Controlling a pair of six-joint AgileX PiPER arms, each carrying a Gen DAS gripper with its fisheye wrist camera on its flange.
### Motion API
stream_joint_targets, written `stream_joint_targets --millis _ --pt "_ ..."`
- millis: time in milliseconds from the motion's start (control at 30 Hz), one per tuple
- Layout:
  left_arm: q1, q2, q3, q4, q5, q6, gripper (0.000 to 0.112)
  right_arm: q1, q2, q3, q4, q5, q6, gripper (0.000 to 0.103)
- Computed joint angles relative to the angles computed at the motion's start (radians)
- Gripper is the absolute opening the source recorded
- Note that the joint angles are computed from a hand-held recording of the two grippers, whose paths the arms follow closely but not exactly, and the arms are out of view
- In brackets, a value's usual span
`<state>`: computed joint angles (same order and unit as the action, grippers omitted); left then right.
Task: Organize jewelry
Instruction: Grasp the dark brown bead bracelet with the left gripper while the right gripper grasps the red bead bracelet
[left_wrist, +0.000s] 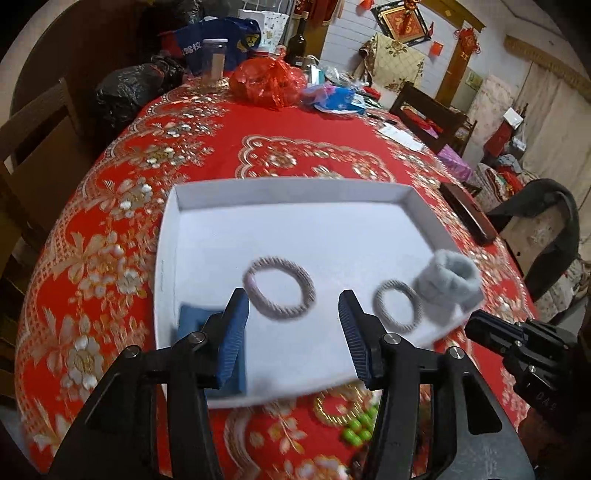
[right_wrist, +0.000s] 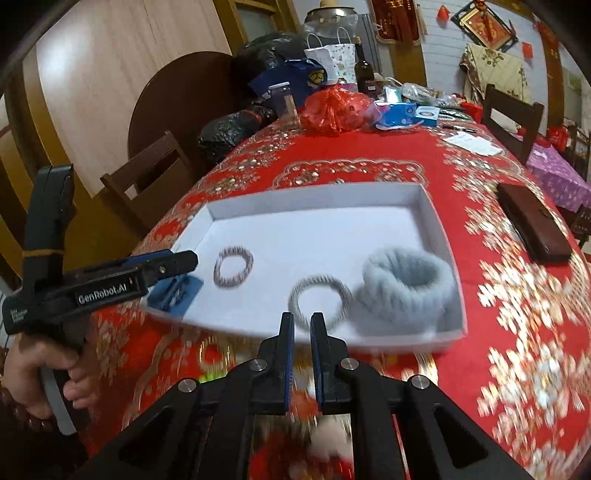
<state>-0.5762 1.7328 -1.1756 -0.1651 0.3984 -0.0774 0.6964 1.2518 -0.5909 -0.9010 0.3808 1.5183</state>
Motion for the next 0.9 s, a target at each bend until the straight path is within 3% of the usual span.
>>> stream_joint_targets --millis 100,167,233,367,433,600,733,833,900 --pt "-0.023 -0.047 0.061 -0.019 0.001 0.016 0.05 0.067 -0.088 0.067 0.022 0.074 0.013 0.017" --pt "-0.042 -0.085 0.106 -0.023 0.009 0.029 0.05 0.115 -0.141 0.11 0.035 0.124 0.03 0.031" --pt "-0.059 -0.119 0.146 -0.023 0.015 0.037 0.05 0.204 -0.202 0.152 0.049 0.222 0.062 0.031" --pt "-0.102 -0.19 0.258 -0.04 0.003 0.069 0.05 0.35 -0.263 0.222 0.053 0.317 0.165 0.031" --pt "-0.137 -0.204 0.303 0.002 -0.008 0.031 0.05 0.376 -0.274 0.264 0.057 0.3 0.192 0.031" --pt "-0.226 -0.166 0.325 0.158 -0.017 -0.116 0.05 0.318 -0.194 0.308 -0.006 0.16 0.192 0.031" --pt "-0.261 -0.127 0.306 0.281 -0.015 -0.229 0.05 0.302 -0.114 0.291 -0.143 0.118 0.25 0.031" --pt "-0.253 -0.102 0.299 0.295 -0.016 -0.247 0.049 0.274 -0.056 0.273 -0.174 0.098 0.25 0.028" --pt "-0.264 -0.099 0.299 0.35 -0.017 -0.296 0.049 0.284 -0.029 0.258 -0.192 0.123 0.26 0.024"
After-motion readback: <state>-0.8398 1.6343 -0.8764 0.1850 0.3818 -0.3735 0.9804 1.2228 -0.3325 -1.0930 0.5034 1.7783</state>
